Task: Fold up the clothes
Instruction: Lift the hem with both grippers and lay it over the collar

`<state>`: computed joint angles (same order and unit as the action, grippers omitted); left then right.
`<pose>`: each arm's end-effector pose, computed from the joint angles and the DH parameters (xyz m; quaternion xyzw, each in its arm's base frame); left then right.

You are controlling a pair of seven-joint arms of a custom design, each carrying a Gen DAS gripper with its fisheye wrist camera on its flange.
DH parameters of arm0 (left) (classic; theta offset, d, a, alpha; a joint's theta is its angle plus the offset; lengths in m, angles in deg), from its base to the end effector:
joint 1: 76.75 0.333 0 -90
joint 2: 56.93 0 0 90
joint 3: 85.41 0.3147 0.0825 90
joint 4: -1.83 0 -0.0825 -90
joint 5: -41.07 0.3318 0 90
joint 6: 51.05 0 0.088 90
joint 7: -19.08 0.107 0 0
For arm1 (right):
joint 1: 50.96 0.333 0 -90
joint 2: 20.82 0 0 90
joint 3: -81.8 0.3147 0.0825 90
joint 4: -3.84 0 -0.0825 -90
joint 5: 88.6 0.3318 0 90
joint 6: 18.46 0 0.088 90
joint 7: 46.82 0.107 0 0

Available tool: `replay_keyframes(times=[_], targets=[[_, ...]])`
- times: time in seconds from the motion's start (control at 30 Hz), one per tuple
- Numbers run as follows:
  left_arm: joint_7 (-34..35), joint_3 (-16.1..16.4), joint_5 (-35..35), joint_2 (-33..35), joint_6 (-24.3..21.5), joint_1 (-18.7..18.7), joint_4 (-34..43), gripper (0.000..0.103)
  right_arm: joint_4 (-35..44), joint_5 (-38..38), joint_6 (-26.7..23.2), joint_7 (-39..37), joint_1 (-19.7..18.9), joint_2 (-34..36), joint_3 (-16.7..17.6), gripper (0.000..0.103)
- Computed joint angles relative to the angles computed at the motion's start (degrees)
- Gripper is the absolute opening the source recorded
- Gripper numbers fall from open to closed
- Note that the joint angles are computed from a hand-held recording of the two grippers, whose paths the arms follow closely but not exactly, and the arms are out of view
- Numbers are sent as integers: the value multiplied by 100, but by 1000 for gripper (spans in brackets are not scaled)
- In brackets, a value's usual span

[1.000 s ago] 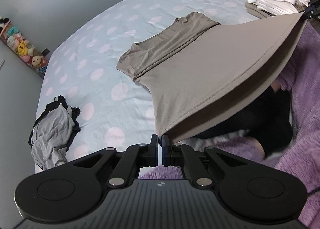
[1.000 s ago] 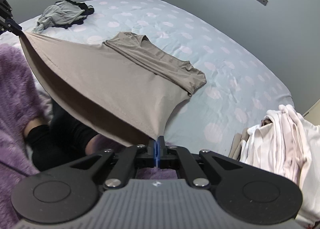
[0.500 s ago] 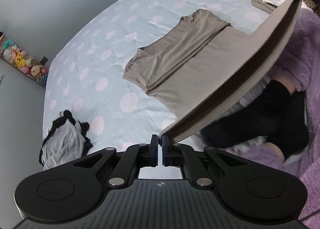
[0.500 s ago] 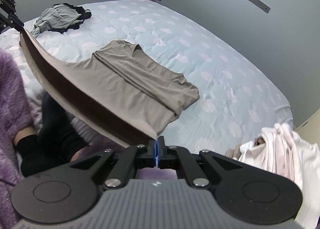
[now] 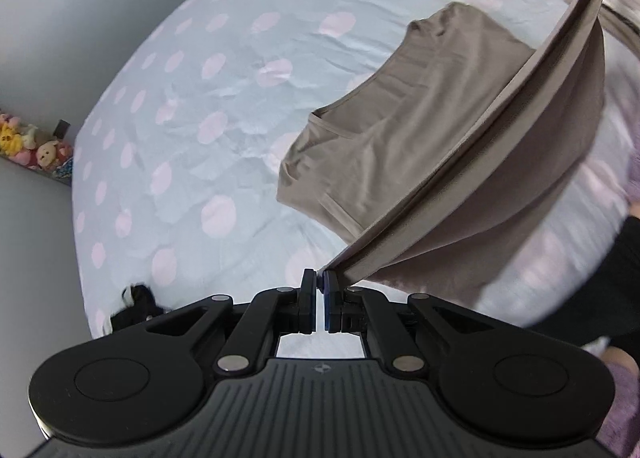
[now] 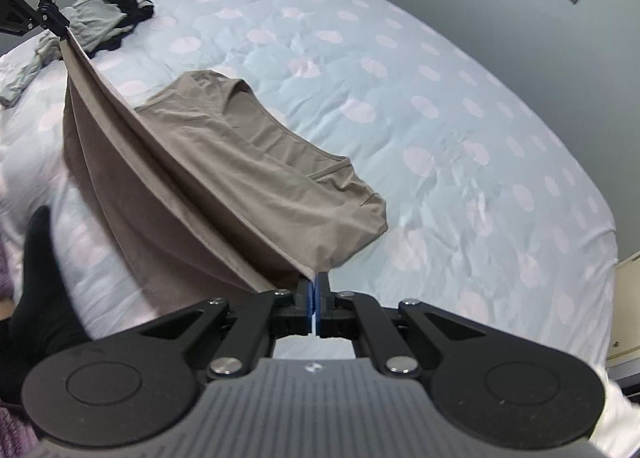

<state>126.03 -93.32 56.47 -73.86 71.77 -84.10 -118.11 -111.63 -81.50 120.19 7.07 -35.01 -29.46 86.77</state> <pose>0.4343 -0.1149 0.5935 -0.4244 0.8782 -0.0139 0.2202 0.4724 0.1843 0.5946 -0.9116 0.3033 -0.1896 0.2025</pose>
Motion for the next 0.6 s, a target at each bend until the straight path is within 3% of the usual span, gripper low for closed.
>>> replay_keyframes(times=[0.3,0.6], targets=[[173,85,98,2146,228,362,1560,2,2526,-188,-610,300,84,2530,-147,1],[29,56,-120,3616,556,593,2565,2,5009,-45,-1419,757,136,4704,-299,1]])
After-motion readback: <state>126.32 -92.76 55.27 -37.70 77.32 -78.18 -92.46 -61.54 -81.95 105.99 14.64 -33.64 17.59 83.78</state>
